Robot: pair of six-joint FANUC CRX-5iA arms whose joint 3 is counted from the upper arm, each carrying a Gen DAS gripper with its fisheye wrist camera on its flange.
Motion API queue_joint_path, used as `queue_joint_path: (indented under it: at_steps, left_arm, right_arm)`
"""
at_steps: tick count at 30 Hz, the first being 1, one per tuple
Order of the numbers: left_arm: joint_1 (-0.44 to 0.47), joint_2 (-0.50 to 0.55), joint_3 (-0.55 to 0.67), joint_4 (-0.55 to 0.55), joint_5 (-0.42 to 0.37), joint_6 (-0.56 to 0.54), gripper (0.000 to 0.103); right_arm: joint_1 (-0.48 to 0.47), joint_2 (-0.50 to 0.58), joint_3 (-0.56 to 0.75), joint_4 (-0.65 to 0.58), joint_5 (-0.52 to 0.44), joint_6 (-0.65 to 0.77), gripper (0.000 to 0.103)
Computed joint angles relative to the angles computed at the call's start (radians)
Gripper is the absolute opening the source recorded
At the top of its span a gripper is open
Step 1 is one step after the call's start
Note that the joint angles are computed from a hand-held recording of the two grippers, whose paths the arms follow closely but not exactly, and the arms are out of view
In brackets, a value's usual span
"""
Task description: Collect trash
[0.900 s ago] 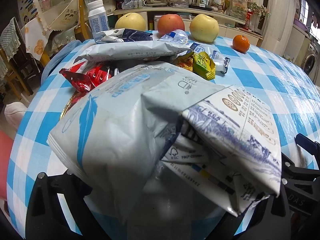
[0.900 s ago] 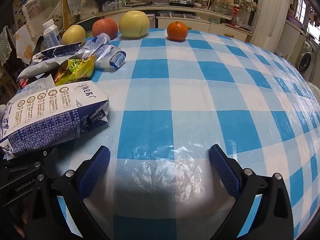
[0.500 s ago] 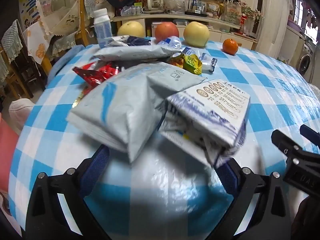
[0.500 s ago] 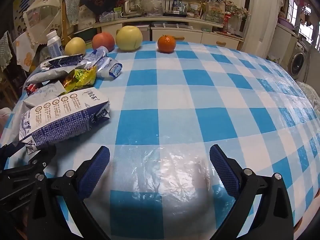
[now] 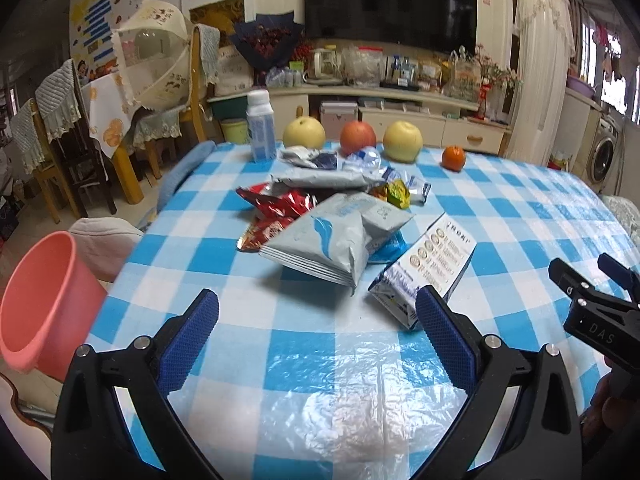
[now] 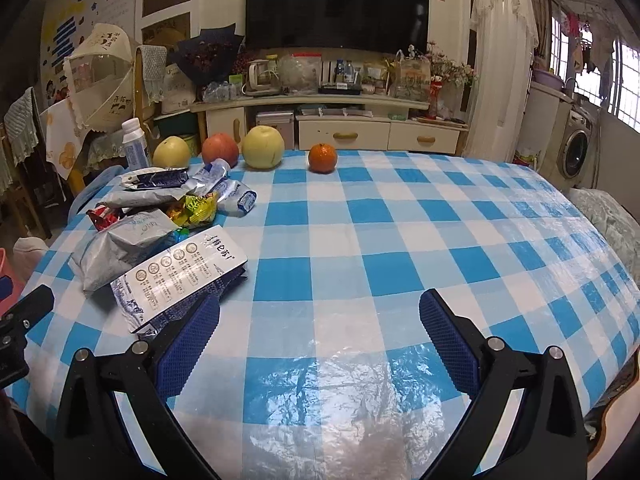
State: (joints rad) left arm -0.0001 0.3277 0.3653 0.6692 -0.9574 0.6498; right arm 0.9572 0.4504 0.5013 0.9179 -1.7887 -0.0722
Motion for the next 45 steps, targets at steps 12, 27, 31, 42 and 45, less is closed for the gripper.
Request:
queue_joint_path:
  at_steps: [12, 27, 31, 42, 45]
  left_arm:
    - [0.072, -0.13, -0.19, 0.264, 0.098, -0.191, 0.099]
    - [0.12, -0.173, -0.213, 0.285, 0.032, -0.185, 0.099]
    - [0.121, -0.185, -0.237, 0.317, 0.02, -0.23, 0.099]
    - [0.113, -0.202, -0.267, 0.351, 0.031, -0.266, 0.099]
    - [0.114, -0.195, -0.261, 0.35, 0.025, -0.254, 0.099]
  right_arm:
    - [0.083, 0.088, 0.117, 0.118, -0.145, 0.032, 0.098]
    - [0.14, 0.136, 0.168, 0.221, -0.25, 0.038, 0.098]
    - [0.147, 0.138, 0.164, 0.236, -0.261, 0.039, 0.098]
    - [0.148, 0.135, 0.153, 0.246, -0.274, 0.047, 0.098]
    - [0.147, 0.133, 0.149, 0.245, -0.271, 0.049, 0.098]
